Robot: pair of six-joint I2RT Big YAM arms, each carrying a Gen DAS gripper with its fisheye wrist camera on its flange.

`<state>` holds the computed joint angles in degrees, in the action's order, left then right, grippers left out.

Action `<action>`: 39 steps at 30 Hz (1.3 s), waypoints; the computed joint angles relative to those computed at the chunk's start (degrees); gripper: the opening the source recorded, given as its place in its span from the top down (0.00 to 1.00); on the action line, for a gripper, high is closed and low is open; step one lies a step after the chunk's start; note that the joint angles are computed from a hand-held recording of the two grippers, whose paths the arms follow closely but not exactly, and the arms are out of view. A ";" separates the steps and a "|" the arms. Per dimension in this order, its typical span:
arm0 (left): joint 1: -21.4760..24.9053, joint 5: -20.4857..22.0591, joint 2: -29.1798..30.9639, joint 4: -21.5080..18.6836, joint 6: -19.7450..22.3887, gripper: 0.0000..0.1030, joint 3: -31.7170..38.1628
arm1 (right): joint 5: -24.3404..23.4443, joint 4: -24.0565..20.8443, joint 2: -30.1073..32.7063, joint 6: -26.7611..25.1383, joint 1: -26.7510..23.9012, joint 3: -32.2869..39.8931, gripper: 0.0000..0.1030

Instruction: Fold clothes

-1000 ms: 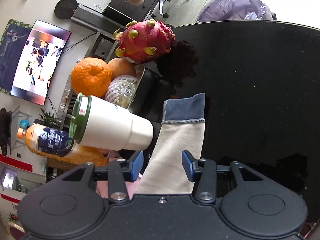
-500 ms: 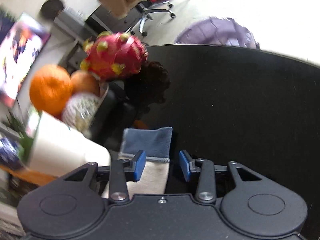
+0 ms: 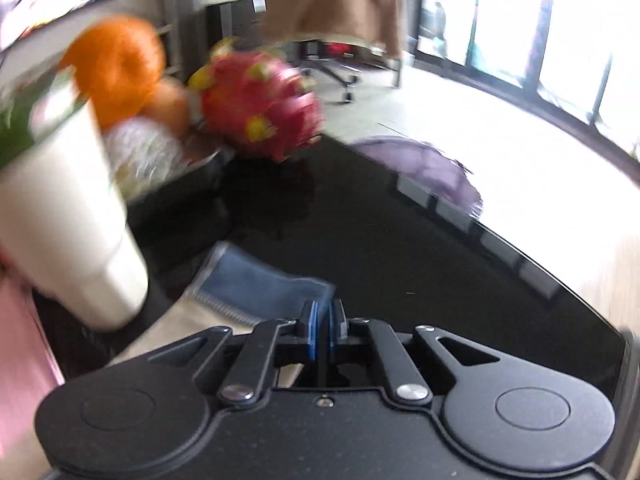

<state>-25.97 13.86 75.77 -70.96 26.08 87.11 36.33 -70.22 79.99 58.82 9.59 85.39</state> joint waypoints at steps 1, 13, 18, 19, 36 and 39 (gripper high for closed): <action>0.88 1.64 -0.50 -1.46 0.64 0.82 0.33 | -0.80 -0.80 -0.71 2.44 -0.18 0.45 0.91; 16.56 9.51 -6.22 -7.97 2.20 0.80 1.32 | -7.71 9.27 -18.38 10.44 17.72 -3.23 0.54; 17.37 7.73 -4.25 -0.90 -9.84 0.86 -0.51 | -26.49 11.20 -11.98 12.75 19.90 -5.32 0.62; 16.89 7.59 -3.86 0.11 -11.16 0.87 -1.00 | -30.44 15.11 -11.07 12.53 19.83 -6.36 0.78; 20.80 7.66 -7.13 -2.80 -5.01 0.86 -5.40 | -15.00 -7.36 -3.49 12.71 24.39 1.44 0.87; 20.36 9.74 -7.65 -0.53 -7.67 0.85 -5.19 | -19.39 4.00 -9.02 15.40 25.13 -4.52 0.83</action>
<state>-5.61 23.59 68.12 -71.49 18.42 81.92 16.95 -66.22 70.97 74.22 34.72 80.87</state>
